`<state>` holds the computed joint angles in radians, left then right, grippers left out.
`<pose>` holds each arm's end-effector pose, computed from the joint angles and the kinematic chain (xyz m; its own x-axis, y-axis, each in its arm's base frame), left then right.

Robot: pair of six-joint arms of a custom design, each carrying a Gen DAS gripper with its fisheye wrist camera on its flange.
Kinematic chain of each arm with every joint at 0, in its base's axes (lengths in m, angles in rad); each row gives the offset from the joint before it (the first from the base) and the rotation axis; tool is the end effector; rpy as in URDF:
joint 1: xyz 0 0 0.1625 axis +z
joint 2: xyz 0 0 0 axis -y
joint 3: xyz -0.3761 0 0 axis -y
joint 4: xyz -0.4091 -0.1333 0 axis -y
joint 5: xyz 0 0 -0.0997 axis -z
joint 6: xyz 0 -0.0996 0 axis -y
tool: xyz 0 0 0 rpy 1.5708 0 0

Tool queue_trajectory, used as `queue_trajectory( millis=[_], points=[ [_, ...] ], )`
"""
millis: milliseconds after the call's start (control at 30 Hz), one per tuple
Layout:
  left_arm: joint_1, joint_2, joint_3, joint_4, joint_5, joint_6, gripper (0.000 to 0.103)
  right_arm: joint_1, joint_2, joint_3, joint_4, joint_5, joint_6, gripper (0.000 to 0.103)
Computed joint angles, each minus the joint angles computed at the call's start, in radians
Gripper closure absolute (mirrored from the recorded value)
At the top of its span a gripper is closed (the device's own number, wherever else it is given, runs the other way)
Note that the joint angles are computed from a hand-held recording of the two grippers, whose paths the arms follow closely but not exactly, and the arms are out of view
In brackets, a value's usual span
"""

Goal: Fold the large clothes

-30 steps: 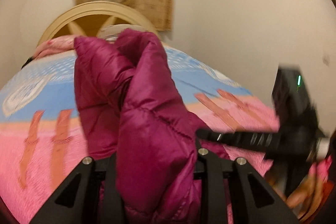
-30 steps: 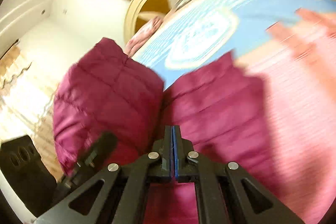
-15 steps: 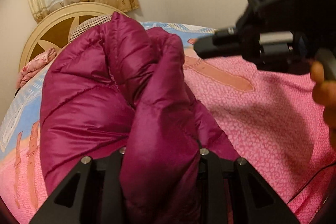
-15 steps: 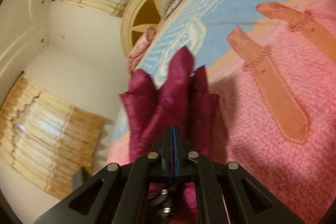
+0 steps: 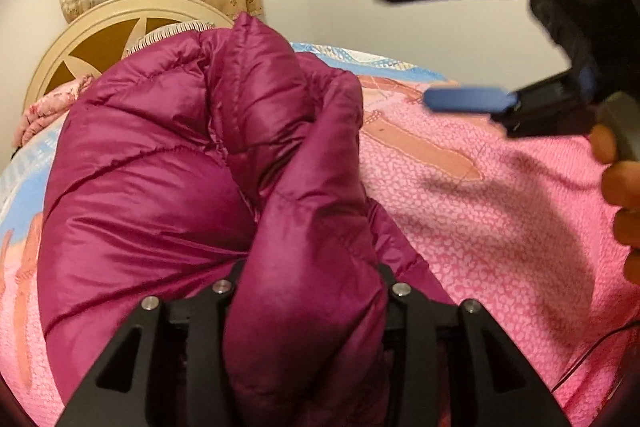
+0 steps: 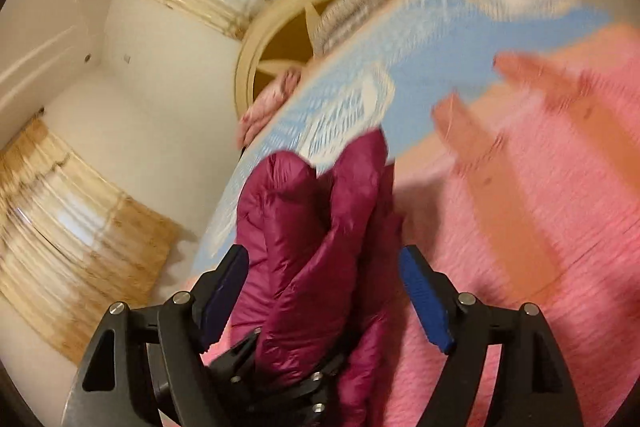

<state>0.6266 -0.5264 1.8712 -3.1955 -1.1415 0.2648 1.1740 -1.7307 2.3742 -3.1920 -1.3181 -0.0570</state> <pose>-0.3331 -0.4569 -0.1067 -0.4008 0.7933 -0.4584 0.9153 0.3688 -0.1619 -0.0099 -0.4329 0.3171 -0.9839 0.1533 -0.0923 0.1602 0.5251 -0.8358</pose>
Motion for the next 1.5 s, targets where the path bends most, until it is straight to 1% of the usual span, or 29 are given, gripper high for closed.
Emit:
queue_trajectory(
  millis=[33, 100, 133, 167, 233, 300, 333, 367, 400, 433, 467, 500, 533, 567, 633, 667, 700, 767, 833, 867, 933, 1000, 1100, 1167, 1267, 1367, 1400, 1467, 1500],
  points=[
    [0.000, -0.001, 0.001, 0.000, -0.003, -0.003, 0.064, -0.005, 0.017, -0.014, 0.012, 0.004, 0.007, 0.025],
    [-0.004, -0.006, 0.008, -0.001, -0.001, -0.017, 0.064, 0.011, 0.057, -0.065, 0.079, 0.005, -0.005, 0.025],
    [-0.009, -0.008, 0.016, -0.006, -0.002, -0.029, 0.064, 0.030, 0.091, -0.108, 0.130, -0.005, -0.022, 0.025],
    [-0.009, -0.012, 0.020, -0.005, -0.004, -0.036, 0.064, 0.047, 0.105, -0.124, 0.156, -0.022, -0.031, 0.025],
    [-0.006, -0.021, 0.026, -0.004, -0.015, -0.051, 0.064, 0.098, 0.162, -0.195, 0.222, -0.072, -0.052, 0.024],
    [-0.002, -0.040, 0.039, 0.003, -0.036, -0.073, 0.057, 0.167, 0.211, -0.259, 0.278, -0.186, -0.088, 0.024],
    [-0.001, -0.049, 0.047, 0.006, -0.045, -0.079, 0.055, 0.210, 0.244, -0.298, 0.310, -0.277, -0.121, 0.024],
    [-0.002, -0.065, 0.056, 0.018, -0.052, -0.087, 0.055, 0.247, 0.275, -0.325, 0.313, -0.367, -0.152, 0.028],
    [-0.005, -0.086, 0.070, 0.029, -0.052, -0.092, 0.053, 0.270, 0.298, -0.337, 0.287, -0.437, -0.171, 0.056],
    [-0.006, -0.102, 0.079, 0.040, -0.055, -0.095, 0.049, 0.274, 0.309, -0.351, 0.302, -0.464, -0.170, 0.072],
    [-0.005, -0.133, 0.098, 0.064, -0.070, -0.102, 0.047, 0.266, 0.303, -0.358, 0.337, -0.450, -0.150, 0.073],
    [-0.006, -0.168, 0.122, 0.078, -0.078, -0.106, 0.042, 0.246, 0.291, -0.352, 0.347, -0.407, -0.142, 0.077],
    [-0.009, -0.194, 0.142, 0.083, -0.079, -0.107, 0.035, 0.233, 0.279, -0.340, 0.343, -0.392, -0.146, 0.079],
    [-0.011, -0.231, 0.168, 0.091, -0.081, -0.108, 0.032, 0.218, 0.270, -0.323, 0.319, -0.392, -0.158, 0.080],
    [-0.006, -0.313, 0.224, 0.101, -0.100, -0.105, 0.016, 0.186, 0.262, -0.310, 0.290, -0.374, -0.156, 0.081],
    [0.001, -0.358, 0.249, 0.109, -0.112, -0.107, 0.011, 0.158, 0.250, -0.297, 0.289, -0.345, -0.145, 0.081],
    [0.010, -0.396, 0.265, 0.110, -0.117, -0.117, 0.003, 0.132, 0.239, -0.287, 0.291, -0.317, -0.141, 0.082],
    [0.028, -0.433, 0.261, 0.110, -0.106, -0.146, 0.002, 0.089, 0.232, -0.270, 0.289, -0.270, -0.135, 0.082],
    [0.065, -0.437, 0.218, 0.098, -0.105, -0.171, 0.001, 0.059, 0.223, -0.247, 0.281, -0.236, -0.127, 0.082],
    [0.084, -0.427, 0.184, 0.085, -0.089, -0.195, 0.001, 0.051, 0.226, -0.239, 0.265, -0.225, -0.132, 0.082],
    [0.118, -0.384, 0.103, 0.091, -0.065, -0.233, 0.001, 0.048, 0.224, -0.219, 0.235, -0.227, -0.145, 0.082],
    [0.139, -0.312, 0.003, 0.119, -0.023, -0.254, 0.001, 0.051, 0.230, -0.200, 0.196, -0.244, -0.153, 0.082],
    [0.146, -0.215, -0.097, 0.171, 0.021, -0.266, 0.001, 0.057, 0.245, -0.178, 0.137, -0.271, -0.161, 0.082],
    [0.143, -0.161, -0.136, 0.191, 0.026, -0.292, 0.001, 0.048, 0.249, -0.158, 0.099, -0.257, -0.146, 0.082],
    [0.133, -0.119, -0.153, 0.211, 0.049, -0.303, 0.001, 0.029, 0.266, -0.129, 0.036, -0.217, -0.132, 0.082],
    [0.124, -0.099, -0.148, 0.208, 0.105, -0.293, 0.001, 0.014, 0.269, -0.117, 0.008, -0.186, -0.137, 0.082],
    [0.120, -0.103, -0.139, 0.202, 0.124, -0.294, 0.001, 0.020, 0.269, -0.111, -0.011, -0.187, -0.147, 0.082],
    [0.118, -0.115, -0.124, 0.158, 0.136, -0.277, 0.001, 0.058, 0.276, -0.098, -0.079, -0.205, -0.241, 0.082],
    [0.112, -0.126, -0.113, 0.142, 0.148, -0.271, 0.001, 0.075, 0.280, -0.098, -0.085, -0.193, -0.285, 0.083]
  ],
)
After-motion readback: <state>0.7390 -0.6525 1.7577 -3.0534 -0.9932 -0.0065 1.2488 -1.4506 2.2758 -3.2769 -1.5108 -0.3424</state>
